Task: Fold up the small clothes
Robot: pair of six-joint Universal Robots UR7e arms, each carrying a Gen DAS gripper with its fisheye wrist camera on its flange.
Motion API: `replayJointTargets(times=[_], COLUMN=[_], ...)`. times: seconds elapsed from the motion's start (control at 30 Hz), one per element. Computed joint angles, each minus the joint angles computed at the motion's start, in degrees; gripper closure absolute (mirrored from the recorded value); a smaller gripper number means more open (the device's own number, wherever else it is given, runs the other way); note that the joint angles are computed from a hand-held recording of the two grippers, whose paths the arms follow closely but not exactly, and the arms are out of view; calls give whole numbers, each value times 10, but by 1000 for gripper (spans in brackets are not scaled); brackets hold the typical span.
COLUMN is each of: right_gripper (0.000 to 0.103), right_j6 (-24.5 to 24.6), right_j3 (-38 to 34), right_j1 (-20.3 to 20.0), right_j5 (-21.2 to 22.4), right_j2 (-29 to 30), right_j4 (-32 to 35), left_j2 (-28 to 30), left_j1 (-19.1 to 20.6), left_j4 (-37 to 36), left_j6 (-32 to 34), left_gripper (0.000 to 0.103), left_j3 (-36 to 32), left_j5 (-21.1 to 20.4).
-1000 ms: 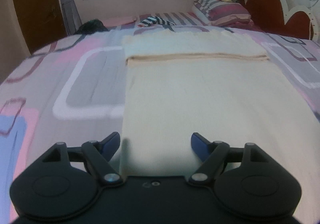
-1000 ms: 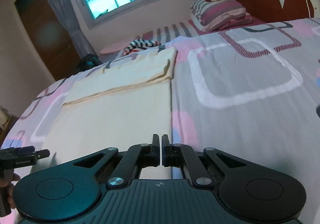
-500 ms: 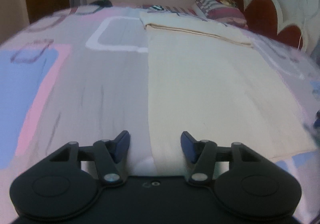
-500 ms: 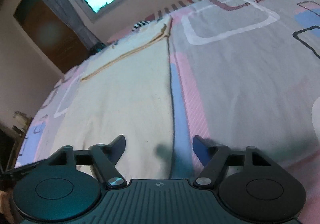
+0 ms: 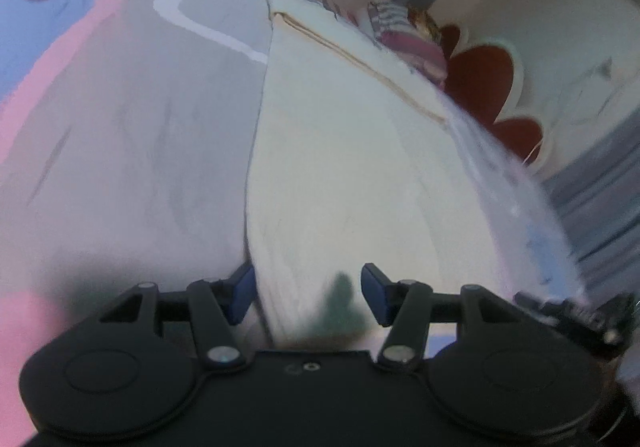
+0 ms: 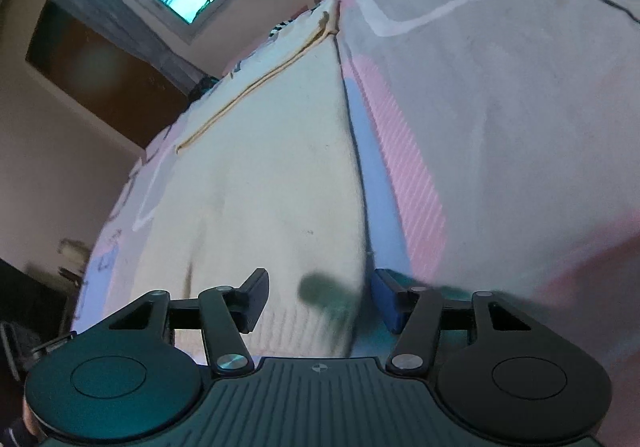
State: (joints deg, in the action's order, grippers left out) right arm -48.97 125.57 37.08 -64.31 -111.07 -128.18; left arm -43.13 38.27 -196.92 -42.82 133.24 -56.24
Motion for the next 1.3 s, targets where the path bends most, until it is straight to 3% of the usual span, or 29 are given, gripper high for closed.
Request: replayJointTargets(times=[0.1, 0.23, 0.3, 0.43, 0.53, 0.57, 0.6, 0.63, 0.7, 0.87, 0.97, 1.03, 1.3], right_gripper=[46, 46, 46, 64, 77, 83, 98, 100, 100, 100, 100, 100, 100], right_j6=[23, 54, 42, 6, -4, -6, -7, -8, -21, -34, -11, 22, 149], right_j3=[-8, -22, -27, -30, -34, -35, -38, -38, -35, -47, -59, -77, -197], right_j1=[13, 22, 20, 6, -7, -8, -7, -4, -2, -7, 22, 55, 218], right_j5=[7, 15, 14, 9, 14, 14, 13, 9, 15, 94, 115, 118, 38], right_j2=[21, 44, 42, 28, 25, 26, 30, 32, 28, 11, 18, 37, 170], right_j4=[-15, -12, 7, 51, 75, 79, 86, 83, 80, 113, 84, 53, -84], left_j2=[19, 29, 31, 28, 28, 29, 28, 26, 27, 39, 54, 59, 72], left_j1=[30, 45, 41, 30, 28, 31, 30, 29, 27, 23, 44, 62, 104], left_j4=[-46, -39, -33, -48, -62, -63, -55, -26, -24, -122, -212, -234, -163], left_j6=[14, 36, 42, 43, 32, 29, 24, 22, 18, 29, 48, 59, 142], left_gripper=[51, 55, 56, 58, 67, 73, 79, 98, 100, 101, 101, 101, 101], left_j3=[-18, -41, -40, -19, -9, -11, -12, -20, -24, -25, -49, -80, -254], left_j5=[-21, -31, -32, -37, -34, -35, -31, -17, -8, 8, -27, -47, -88])
